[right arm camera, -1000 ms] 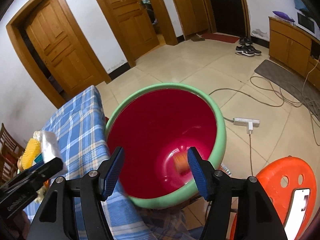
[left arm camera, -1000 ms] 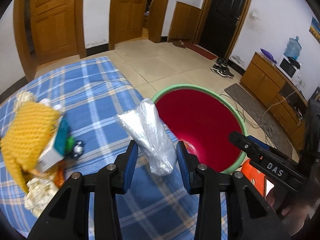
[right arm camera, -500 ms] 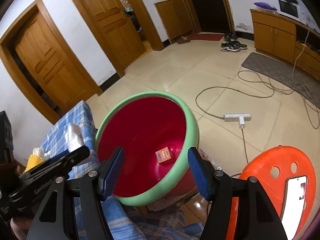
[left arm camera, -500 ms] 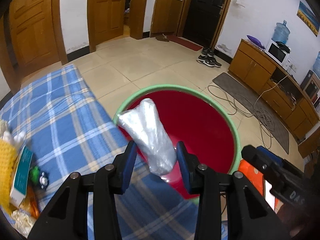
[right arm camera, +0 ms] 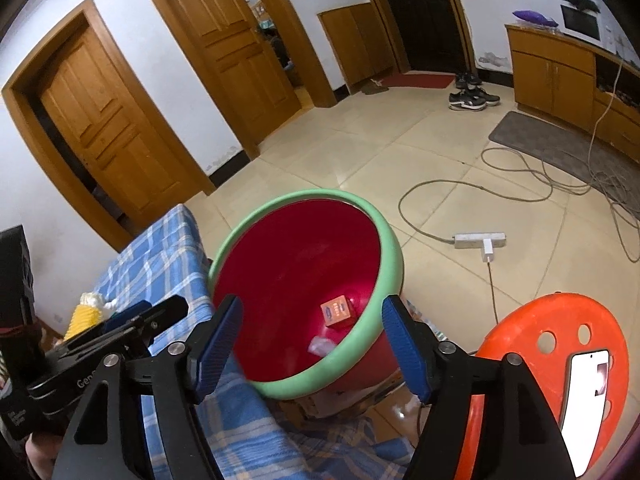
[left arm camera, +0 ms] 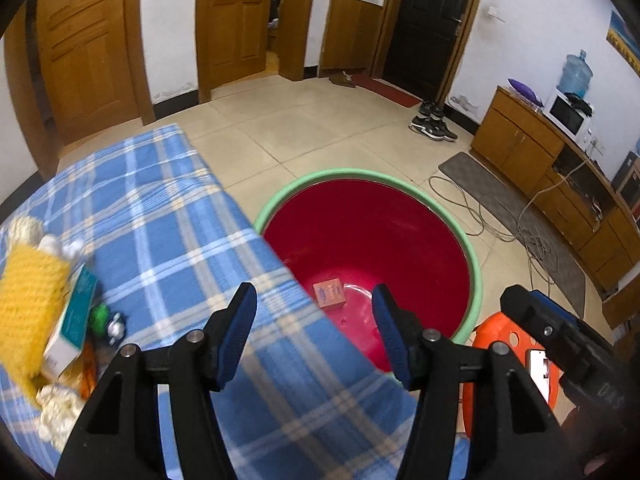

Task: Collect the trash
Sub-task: 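Carry both to the red bucket, release the carton with right while left drops the bag, then grasp a yellow foam fruit net on the table with the left gripper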

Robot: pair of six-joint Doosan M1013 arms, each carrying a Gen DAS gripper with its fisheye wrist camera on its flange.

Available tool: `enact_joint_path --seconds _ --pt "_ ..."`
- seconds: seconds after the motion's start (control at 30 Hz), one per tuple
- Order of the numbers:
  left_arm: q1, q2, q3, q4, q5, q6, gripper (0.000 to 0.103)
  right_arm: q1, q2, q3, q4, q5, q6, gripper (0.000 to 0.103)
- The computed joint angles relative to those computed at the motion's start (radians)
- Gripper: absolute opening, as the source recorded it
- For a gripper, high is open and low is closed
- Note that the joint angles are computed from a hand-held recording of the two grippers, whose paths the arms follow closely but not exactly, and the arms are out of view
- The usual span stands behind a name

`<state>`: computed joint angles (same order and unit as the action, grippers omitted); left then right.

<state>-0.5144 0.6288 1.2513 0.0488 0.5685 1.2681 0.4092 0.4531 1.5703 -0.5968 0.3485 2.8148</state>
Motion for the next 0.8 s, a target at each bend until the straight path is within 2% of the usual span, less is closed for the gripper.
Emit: enact_joint_path --seconds 0.13,0.3,0.8 --pt "0.002 -0.038 0.054 0.054 -0.024 -0.074 0.060 0.010 -0.005 0.000 0.025 0.004 -0.022 0.080" --pt "0.011 -0.087 0.124 0.111 -0.052 -0.168 0.060 0.020 -0.007 0.001 0.068 -0.009 -0.066 0.080" --pt "0.056 -0.183 0.260 0.366 -0.053 -0.472 0.063 0.058 0.006 -0.037 0.243 0.021 -0.303 0.080"
